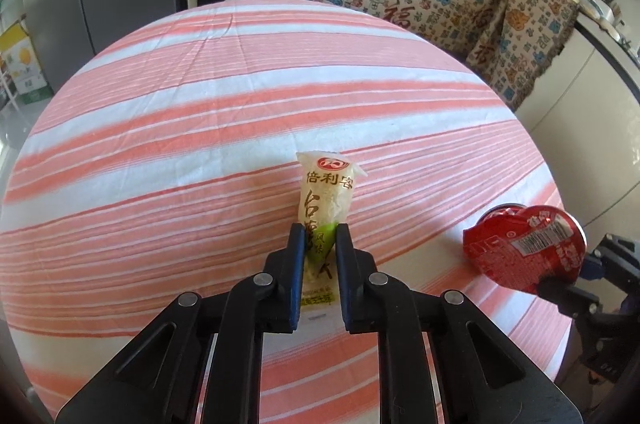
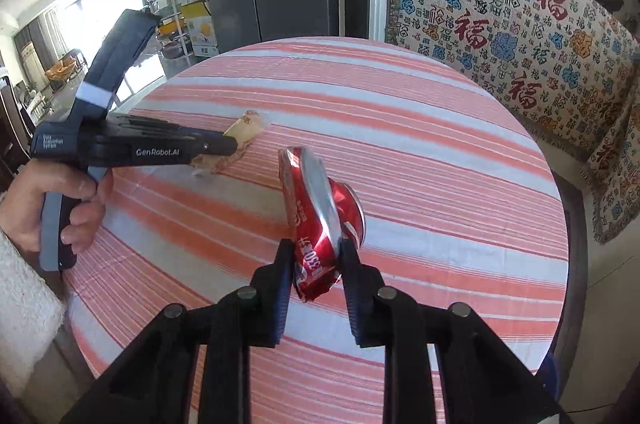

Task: Collect trash
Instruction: 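Lift the soda can with the right gripper while the left holds the cream bag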

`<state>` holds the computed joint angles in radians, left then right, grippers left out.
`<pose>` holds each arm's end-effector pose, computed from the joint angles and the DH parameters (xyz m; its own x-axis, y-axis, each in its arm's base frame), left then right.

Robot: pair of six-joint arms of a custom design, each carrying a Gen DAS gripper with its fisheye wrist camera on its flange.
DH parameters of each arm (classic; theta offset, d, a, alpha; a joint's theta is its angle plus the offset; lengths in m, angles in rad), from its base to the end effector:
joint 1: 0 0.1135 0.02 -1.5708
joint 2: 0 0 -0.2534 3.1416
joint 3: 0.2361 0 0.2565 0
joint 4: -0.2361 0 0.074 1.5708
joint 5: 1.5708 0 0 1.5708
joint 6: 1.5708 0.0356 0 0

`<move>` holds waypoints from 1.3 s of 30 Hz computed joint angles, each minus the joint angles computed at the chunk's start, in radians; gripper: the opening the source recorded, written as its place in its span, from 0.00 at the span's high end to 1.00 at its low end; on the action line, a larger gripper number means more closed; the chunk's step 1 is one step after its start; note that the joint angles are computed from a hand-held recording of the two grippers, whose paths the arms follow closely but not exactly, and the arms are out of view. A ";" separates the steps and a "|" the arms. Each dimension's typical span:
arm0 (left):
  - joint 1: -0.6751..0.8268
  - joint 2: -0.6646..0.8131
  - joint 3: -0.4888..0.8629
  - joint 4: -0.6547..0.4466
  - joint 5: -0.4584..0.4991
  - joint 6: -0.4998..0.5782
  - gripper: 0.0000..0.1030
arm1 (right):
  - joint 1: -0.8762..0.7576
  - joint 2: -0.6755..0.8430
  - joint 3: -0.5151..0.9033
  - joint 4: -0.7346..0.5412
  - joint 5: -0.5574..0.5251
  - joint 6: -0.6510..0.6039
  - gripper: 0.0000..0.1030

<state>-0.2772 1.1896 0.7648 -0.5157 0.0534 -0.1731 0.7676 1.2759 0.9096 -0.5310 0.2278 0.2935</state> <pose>0.2325 -0.0681 0.2121 -0.8177 0.0538 -0.5732 0.1652 0.9757 -0.1440 0.1988 0.1806 0.2377 -0.7048 -0.2885 -0.6481 -0.3878 0.9217 0.0115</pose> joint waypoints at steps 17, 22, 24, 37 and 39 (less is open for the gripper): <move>0.008 -0.019 -0.010 -0.020 0.007 0.031 0.86 | 0.223 0.038 -0.089 0.097 0.310 0.107 0.38; 0.022 -0.027 -0.013 -0.032 0.022 0.051 0.85 | 0.207 0.093 -0.063 0.121 0.302 0.094 0.38; 0.028 -0.032 -0.015 -0.040 0.028 0.061 0.83 | 0.177 0.083 -0.066 0.104 0.220 0.135 0.38; 0.019 -0.037 -0.021 -0.044 0.022 0.044 0.82 | 0.160 0.053 -0.119 0.163 0.182 0.378 0.12; 0.027 -0.035 -0.019 -0.045 0.036 0.042 0.82 | 0.149 0.114 -0.066 0.165 0.194 0.357 0.12</move>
